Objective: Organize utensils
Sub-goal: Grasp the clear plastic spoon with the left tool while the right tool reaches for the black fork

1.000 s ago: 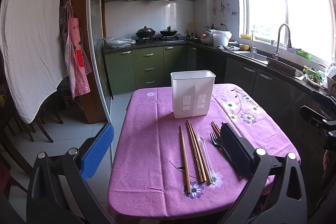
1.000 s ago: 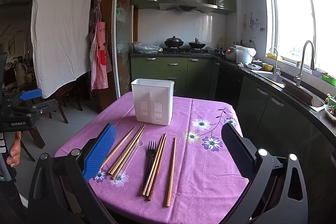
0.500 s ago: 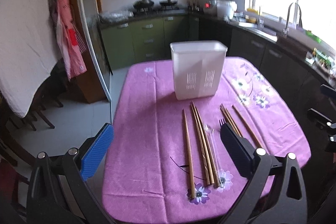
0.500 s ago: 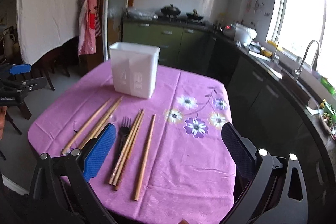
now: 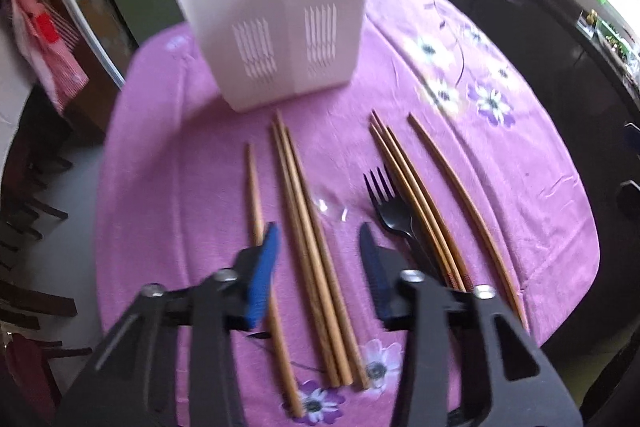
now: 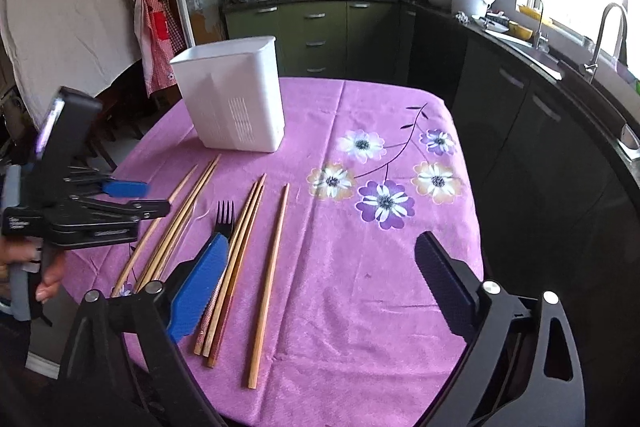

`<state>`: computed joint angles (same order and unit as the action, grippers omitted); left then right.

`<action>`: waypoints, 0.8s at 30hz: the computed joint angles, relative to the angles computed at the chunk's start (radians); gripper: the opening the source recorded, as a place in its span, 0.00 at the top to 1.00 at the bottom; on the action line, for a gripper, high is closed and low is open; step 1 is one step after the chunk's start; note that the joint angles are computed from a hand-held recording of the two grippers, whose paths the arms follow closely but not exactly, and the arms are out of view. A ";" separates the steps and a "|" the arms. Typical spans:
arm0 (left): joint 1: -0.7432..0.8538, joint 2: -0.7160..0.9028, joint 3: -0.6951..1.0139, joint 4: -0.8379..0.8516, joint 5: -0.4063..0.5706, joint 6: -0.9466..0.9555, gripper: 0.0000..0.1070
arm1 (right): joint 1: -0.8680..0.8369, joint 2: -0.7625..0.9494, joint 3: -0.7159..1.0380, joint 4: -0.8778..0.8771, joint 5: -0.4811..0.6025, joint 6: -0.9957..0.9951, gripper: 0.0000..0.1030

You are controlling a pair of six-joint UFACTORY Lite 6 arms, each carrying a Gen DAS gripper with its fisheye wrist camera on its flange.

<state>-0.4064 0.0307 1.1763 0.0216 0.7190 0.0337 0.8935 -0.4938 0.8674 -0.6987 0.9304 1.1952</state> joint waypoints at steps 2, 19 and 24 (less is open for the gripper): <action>-0.010 0.050 0.030 0.007 0.016 -0.018 0.80 | -0.014 0.002 -0.007 0.008 -0.015 -0.010 0.13; -0.057 0.242 0.152 0.035 0.082 -0.086 0.85 | -0.057 0.037 -0.029 0.040 -0.102 -0.049 0.17; -0.062 0.276 0.169 0.039 0.080 -0.101 0.86 | -0.063 0.042 -0.029 0.047 -0.113 -0.061 0.17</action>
<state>-0.4680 0.3071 1.3456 0.0602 0.7990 -0.0674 0.8301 -0.4517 0.8381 -0.6522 0.8172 1.1337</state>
